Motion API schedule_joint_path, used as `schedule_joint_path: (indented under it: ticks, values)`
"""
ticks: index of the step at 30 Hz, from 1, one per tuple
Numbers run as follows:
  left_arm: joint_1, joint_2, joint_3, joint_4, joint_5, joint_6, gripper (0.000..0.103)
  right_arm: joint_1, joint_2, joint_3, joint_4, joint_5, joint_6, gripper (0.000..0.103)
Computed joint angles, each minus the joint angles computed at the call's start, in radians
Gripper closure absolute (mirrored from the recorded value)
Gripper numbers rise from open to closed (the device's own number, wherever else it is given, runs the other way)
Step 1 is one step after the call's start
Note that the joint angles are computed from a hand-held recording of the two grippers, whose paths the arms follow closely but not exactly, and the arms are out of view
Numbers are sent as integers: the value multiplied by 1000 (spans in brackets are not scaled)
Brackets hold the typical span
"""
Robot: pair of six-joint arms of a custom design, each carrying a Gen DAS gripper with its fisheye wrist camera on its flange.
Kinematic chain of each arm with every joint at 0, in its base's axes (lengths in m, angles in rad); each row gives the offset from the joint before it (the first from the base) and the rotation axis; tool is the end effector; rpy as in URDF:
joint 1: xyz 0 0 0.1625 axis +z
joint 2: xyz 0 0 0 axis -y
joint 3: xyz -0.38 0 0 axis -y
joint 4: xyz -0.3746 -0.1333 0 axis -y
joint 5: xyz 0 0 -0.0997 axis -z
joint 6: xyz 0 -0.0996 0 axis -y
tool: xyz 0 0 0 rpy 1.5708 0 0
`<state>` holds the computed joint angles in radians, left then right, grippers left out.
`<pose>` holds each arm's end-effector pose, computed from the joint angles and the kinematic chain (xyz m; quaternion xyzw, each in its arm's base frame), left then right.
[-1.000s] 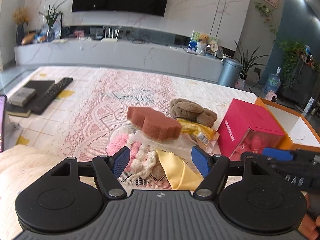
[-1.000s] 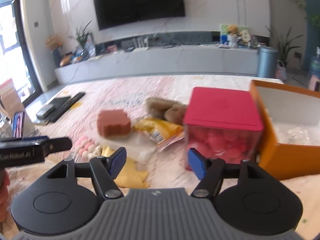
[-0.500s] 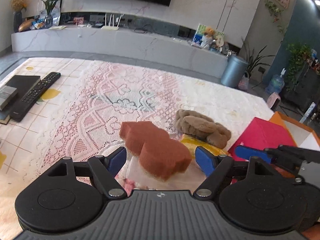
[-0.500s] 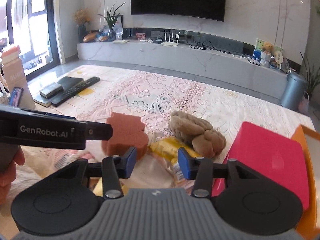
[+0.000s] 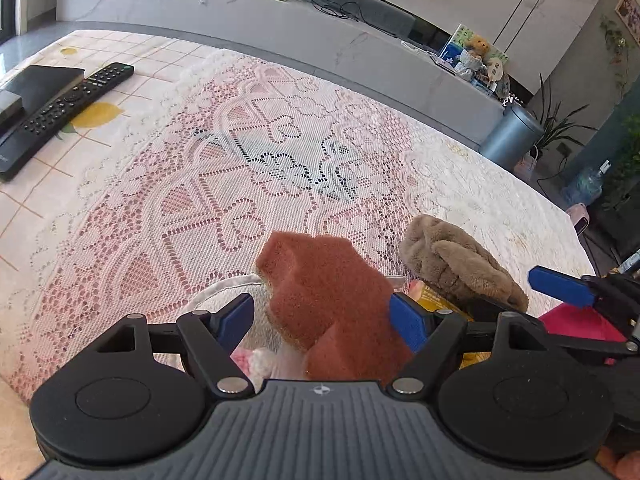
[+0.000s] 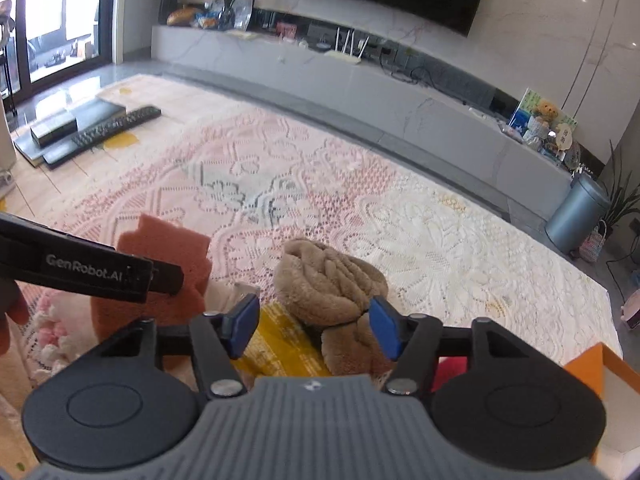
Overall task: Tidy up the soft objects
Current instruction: 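Grasp the red sponge with the left tool while the right tool grasps the brown plush, then lift the sponge and plush and carry them toward the shoebox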
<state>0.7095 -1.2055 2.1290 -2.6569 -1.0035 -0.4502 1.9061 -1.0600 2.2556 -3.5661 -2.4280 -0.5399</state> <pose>-0.2376 -0.4503 0.1519 0.1731 0.9414 -0.2319 0.1735 0.1993 -0.3957 0.1715 0.2085 -0.8274 0.3131 0.4170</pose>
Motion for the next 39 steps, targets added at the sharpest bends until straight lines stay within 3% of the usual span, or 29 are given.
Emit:
schedule_joint_path:
  ticks: [5, 8, 10, 12, 14, 15, 18, 24, 29, 32, 39]
  values:
    - [-6, 7, 4, -43, 0, 12, 32, -19, 38, -73, 133, -50, 123, 38]
    - [-19, 3, 23, -79, 17, 29, 40, -22, 62, -93, 126, -71, 142, 39]
    - [-27, -7, 36, -96, 23, 28, 47, -26, 72, -101, 114, -75, 146, 48]
    - [-35, -25, 49, -118, 21, 26, 52, -16, 96, -112, 78, -116, 126, 69]
    - [-48, -38, 61, -150, 33, 40, 54, -15, 90, -106, 59, -116, 116, 81]
    - [-54, -43, 65, -167, 37, 49, 55, -15, 86, -103, 42, -116, 104, 96]
    - [-72, -61, 75, -218, 35, 72, 56, -8, 69, -93, -12, -110, 94, 98]
    - [-146, -116, 98, -261, 101, 113, 56, 67, 10, -71, -132, -81, 46, 99]
    - [-228, -168, 115, -267, 164, 165, 56, 154, -96, -29, -98, -61, 129, 99]
    - [-264, -196, 122, -264, 174, 168, 56, 216, -143, 1, -117, -82, 142, 99]
    - [-354, -230, 132, -228, 201, 166, 56, 353, -292, 93, -39, -156, 275, 99]
